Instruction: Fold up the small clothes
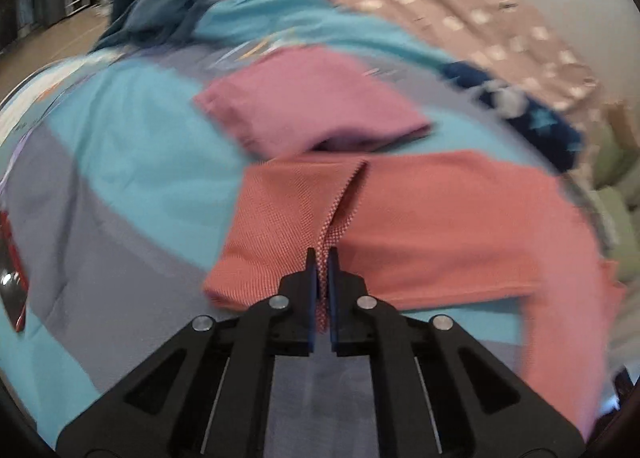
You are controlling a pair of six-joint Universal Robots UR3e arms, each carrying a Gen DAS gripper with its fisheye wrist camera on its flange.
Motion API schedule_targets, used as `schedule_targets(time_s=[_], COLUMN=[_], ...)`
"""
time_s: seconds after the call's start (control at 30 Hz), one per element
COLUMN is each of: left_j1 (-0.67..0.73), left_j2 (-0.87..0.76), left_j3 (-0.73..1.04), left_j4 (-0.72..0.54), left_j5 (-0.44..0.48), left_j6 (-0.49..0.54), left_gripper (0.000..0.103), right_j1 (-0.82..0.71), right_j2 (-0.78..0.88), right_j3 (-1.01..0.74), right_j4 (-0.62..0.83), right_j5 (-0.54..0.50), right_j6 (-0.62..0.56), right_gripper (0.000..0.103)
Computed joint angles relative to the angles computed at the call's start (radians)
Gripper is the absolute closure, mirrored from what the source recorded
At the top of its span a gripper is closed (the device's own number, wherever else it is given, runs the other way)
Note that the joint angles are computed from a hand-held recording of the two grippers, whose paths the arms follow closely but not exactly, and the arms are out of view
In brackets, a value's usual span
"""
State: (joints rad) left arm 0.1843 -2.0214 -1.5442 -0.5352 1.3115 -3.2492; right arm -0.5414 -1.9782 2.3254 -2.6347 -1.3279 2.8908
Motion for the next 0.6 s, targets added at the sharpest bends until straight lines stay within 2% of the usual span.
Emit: schedule_targets(time_s=[0.13, 0.27, 0.4, 0.5, 0.6], left_j1=[-0.096, -0.183, -0.262, -0.321, -0.361], left_j2=[0.054, 0.039, 0.011, -0.022, -0.063], left_j3=[0.034, 0.084, 0.111, 0.138, 0.187], left_j4=[0.016, -0.017, -0.036, -0.051, -0.078], left_j5=[-0.035, -0.075, -0.113, -0.110, -0.090], left_j6=[0.044, 0.038, 0.026, 0.026, 0.015], left_gripper=[0.099, 0.099, 0.098, 0.098, 0.098], right_j1=[0.002, 0.074, 0.168, 0.245, 0.309], right_j2=[0.077, 0.253, 0.422, 0.609, 0.761], right_j3=[-0.115, -0.326, -0.520, -0.750, -0.955], right_j4=[0.075, 0.204, 0.289, 0.413, 0.526], right_j5=[0.097, 0.219, 0.282, 0.351, 0.360], right_j6=[-0.002, -0.005, 0.033, 0.071, 0.114], right_gripper=[0.025, 0.025, 0.025, 0.025, 0.025])
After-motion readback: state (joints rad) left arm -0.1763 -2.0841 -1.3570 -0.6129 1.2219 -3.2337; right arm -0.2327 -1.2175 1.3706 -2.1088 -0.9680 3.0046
